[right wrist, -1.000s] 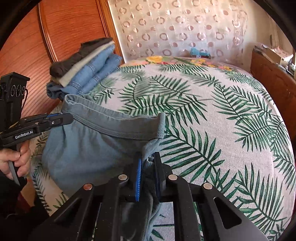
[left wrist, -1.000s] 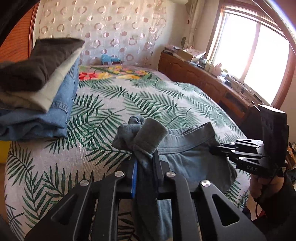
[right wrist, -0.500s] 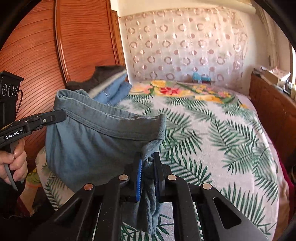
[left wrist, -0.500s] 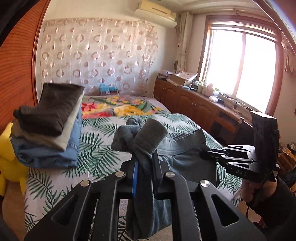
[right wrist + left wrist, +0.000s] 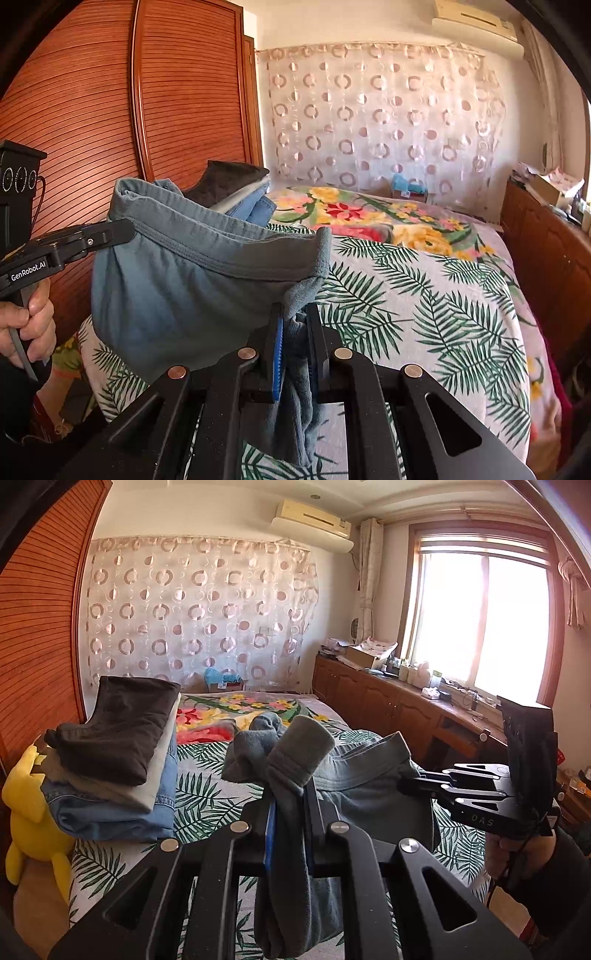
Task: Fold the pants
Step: 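Lift the shorts bundle with both tools and carry it toward the clothes stack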
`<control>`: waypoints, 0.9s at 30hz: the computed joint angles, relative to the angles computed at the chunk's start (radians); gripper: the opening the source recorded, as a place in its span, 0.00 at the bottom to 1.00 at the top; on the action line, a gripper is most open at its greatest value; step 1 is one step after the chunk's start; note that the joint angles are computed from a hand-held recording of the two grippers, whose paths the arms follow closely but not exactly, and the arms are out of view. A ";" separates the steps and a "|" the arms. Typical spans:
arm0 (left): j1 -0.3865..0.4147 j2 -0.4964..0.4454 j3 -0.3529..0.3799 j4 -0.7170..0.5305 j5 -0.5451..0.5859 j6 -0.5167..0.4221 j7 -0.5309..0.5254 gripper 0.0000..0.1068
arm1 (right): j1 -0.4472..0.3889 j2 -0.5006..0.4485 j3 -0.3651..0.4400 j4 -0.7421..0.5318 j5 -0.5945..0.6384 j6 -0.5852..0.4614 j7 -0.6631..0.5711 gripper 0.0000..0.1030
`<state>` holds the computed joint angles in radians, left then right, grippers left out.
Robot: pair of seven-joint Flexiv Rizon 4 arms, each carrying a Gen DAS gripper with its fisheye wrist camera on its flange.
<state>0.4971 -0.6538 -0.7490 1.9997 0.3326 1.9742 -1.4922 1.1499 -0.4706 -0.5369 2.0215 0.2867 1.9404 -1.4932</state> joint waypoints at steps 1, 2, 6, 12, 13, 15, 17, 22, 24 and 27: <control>-0.002 -0.007 0.004 -0.008 -0.001 -0.002 0.002 0.12 | -0.010 -0.004 0.007 -0.006 -0.004 -0.001 0.001 0.10; -0.007 -0.007 0.010 -0.009 -0.005 0.000 0.002 0.12 | -0.026 -0.007 0.022 -0.008 -0.011 0.002 0.001 0.10; -0.016 -0.014 0.020 -0.019 -0.015 -0.006 -0.003 0.12 | -0.086 -0.018 0.072 -0.039 -0.045 -0.014 0.013 0.10; -0.029 -0.017 0.034 -0.045 -0.042 -0.028 0.008 0.12 | -0.165 -0.035 0.128 -0.094 -0.119 -0.047 0.039 0.10; -0.028 -0.018 0.033 -0.048 -0.045 -0.029 0.011 0.12 | -0.175 -0.039 0.134 -0.104 -0.132 -0.051 0.046 0.10; -0.032 -0.021 0.036 -0.063 -0.053 -0.037 0.019 0.12 | -0.196 -0.047 0.146 -0.128 -0.160 -0.061 0.058 0.10; -0.043 -0.019 0.047 -0.073 -0.063 -0.035 0.026 0.12 | -0.216 -0.056 0.155 -0.154 -0.189 -0.074 0.070 0.10; -0.042 -0.029 0.048 -0.109 -0.074 -0.031 0.036 0.12 | -0.250 -0.081 0.158 -0.229 -0.265 -0.102 0.102 0.10; -0.043 -0.033 0.050 -0.128 -0.079 -0.036 0.038 0.12 | -0.273 -0.094 0.168 -0.269 -0.298 -0.116 0.113 0.10; -0.042 -0.040 0.055 -0.159 -0.089 -0.043 0.045 0.12 | -0.309 -0.116 0.189 -0.326 -0.349 -0.136 0.130 0.10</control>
